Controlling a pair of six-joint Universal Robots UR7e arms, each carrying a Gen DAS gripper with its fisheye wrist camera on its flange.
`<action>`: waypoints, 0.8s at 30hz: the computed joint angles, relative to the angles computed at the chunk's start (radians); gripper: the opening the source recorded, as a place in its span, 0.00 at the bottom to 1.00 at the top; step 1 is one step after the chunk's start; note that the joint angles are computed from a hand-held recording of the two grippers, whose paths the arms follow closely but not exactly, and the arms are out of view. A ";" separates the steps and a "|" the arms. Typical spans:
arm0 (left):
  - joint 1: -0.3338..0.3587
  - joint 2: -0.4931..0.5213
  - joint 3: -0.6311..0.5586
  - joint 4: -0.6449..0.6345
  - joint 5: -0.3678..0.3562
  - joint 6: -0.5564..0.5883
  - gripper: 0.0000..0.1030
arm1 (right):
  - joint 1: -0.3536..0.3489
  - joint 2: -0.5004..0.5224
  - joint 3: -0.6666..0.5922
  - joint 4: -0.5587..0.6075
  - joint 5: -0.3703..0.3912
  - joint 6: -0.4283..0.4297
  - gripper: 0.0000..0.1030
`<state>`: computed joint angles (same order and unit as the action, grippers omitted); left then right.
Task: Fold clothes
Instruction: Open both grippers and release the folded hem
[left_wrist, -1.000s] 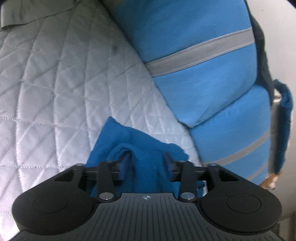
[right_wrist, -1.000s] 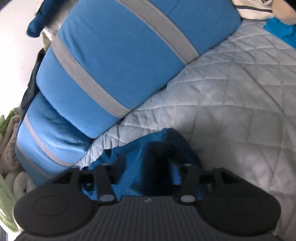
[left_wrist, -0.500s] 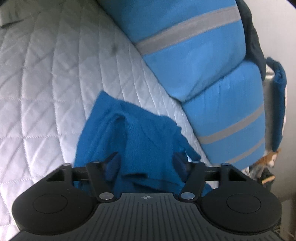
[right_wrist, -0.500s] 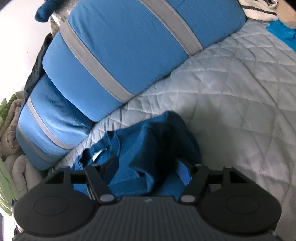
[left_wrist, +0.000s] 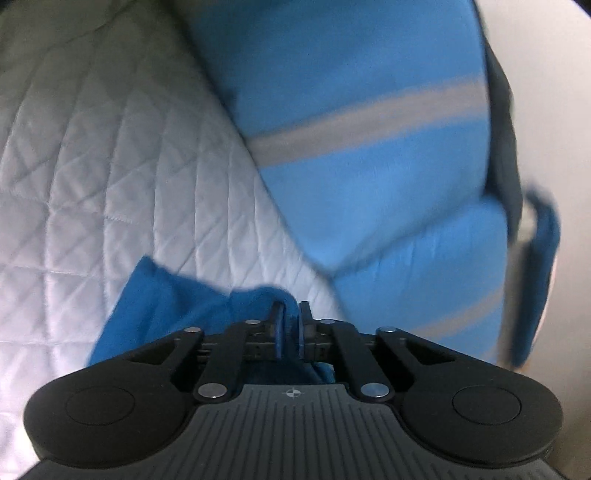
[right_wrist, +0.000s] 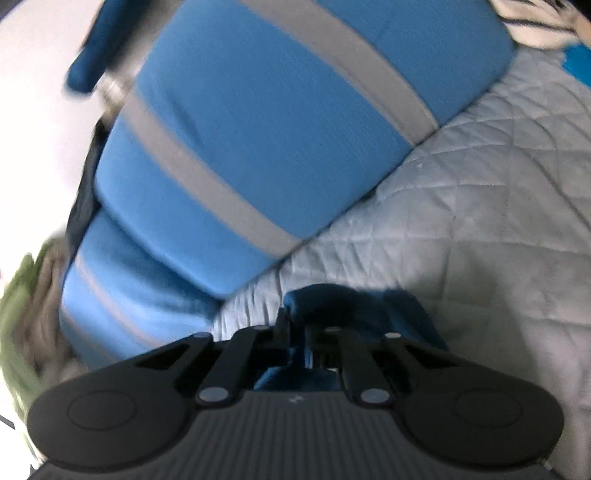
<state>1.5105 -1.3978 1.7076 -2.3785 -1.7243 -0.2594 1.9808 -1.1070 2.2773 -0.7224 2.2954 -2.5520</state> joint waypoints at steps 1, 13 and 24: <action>0.003 0.006 0.006 -0.042 -0.003 -0.032 0.36 | -0.008 -0.001 0.005 -0.034 0.006 0.019 0.56; -0.076 -0.099 0.078 0.000 0.218 0.313 0.68 | 0.130 0.079 -0.127 0.133 0.248 -0.236 0.89; -0.071 -0.263 0.146 0.157 0.361 0.624 0.68 | 0.238 0.160 -0.134 0.488 0.342 0.014 0.96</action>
<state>1.4397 -1.6605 1.8532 -2.2218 -1.3629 0.3647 2.2183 -0.9466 2.1434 -0.2348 2.6374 -2.5375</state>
